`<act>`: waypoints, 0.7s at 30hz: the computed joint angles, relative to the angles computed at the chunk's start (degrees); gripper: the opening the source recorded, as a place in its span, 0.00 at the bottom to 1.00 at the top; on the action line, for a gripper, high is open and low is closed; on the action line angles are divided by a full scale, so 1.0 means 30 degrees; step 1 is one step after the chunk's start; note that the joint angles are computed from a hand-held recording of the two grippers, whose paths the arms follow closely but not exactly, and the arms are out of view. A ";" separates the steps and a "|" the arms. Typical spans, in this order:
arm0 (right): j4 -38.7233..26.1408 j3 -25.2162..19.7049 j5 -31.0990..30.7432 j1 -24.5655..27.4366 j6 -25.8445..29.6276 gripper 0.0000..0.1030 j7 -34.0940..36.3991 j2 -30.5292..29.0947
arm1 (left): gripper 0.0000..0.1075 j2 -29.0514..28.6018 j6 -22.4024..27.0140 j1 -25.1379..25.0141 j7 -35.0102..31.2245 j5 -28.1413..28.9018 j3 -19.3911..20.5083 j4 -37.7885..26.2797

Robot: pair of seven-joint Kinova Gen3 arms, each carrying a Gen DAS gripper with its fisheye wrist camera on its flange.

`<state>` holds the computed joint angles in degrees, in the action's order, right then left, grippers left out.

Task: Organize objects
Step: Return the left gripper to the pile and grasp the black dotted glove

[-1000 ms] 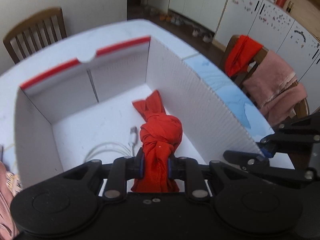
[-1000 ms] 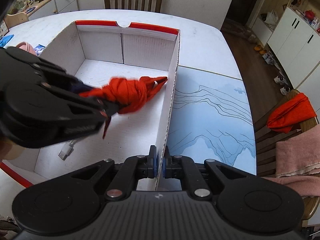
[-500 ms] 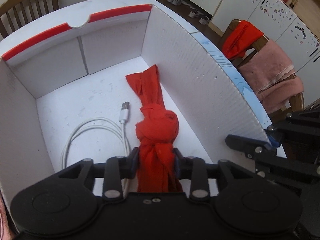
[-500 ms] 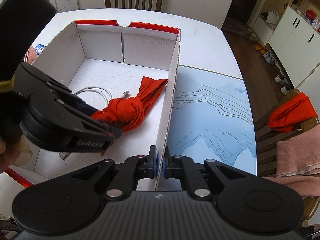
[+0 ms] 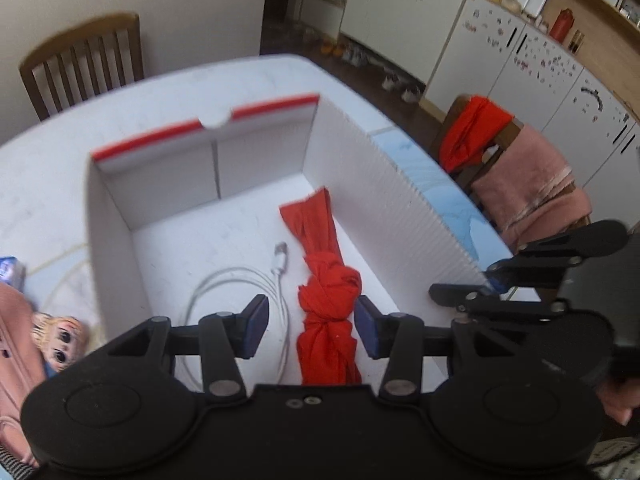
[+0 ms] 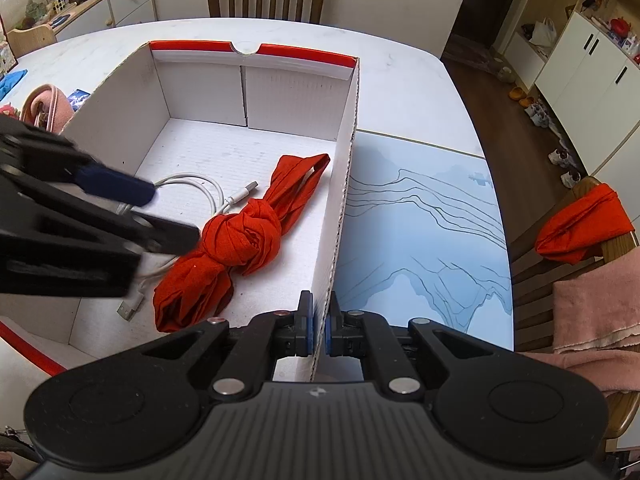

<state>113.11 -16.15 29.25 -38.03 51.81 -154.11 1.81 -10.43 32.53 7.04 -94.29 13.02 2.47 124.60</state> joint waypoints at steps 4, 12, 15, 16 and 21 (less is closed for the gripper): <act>-0.0107 -0.0001 -0.0014 -0.0037 0.0116 0.05 -0.0053 0.0061 | 0.42 -0.1620 0.0085 -0.0373 0.1102 -0.0878 0.0392 0.0290; -0.0184 0.0001 0.0012 -0.0109 0.0298 0.05 -0.0082 0.0089 | 0.62 -0.5046 0.0589 -0.2337 0.4357 -0.3639 0.1561 0.1217; -0.0191 -0.0001 -0.0031 -0.0112 0.0308 0.05 -0.0048 0.0084 | 0.67 -0.6154 0.1037 -0.3606 0.5591 -0.4888 0.2136 0.1561; -0.0228 -0.0005 -0.0028 -0.0122 0.0331 0.05 -0.0059 0.0131 | 0.69 -0.6425 0.1200 -0.3768 0.5744 -0.5110 0.1919 0.1685; -0.0382 -0.0013 -0.0009 -0.0253 0.0516 0.05 -0.0078 0.0250 | 0.83 -0.7549 0.2233 -0.5139 0.6576 -0.6310 0.1372 0.2076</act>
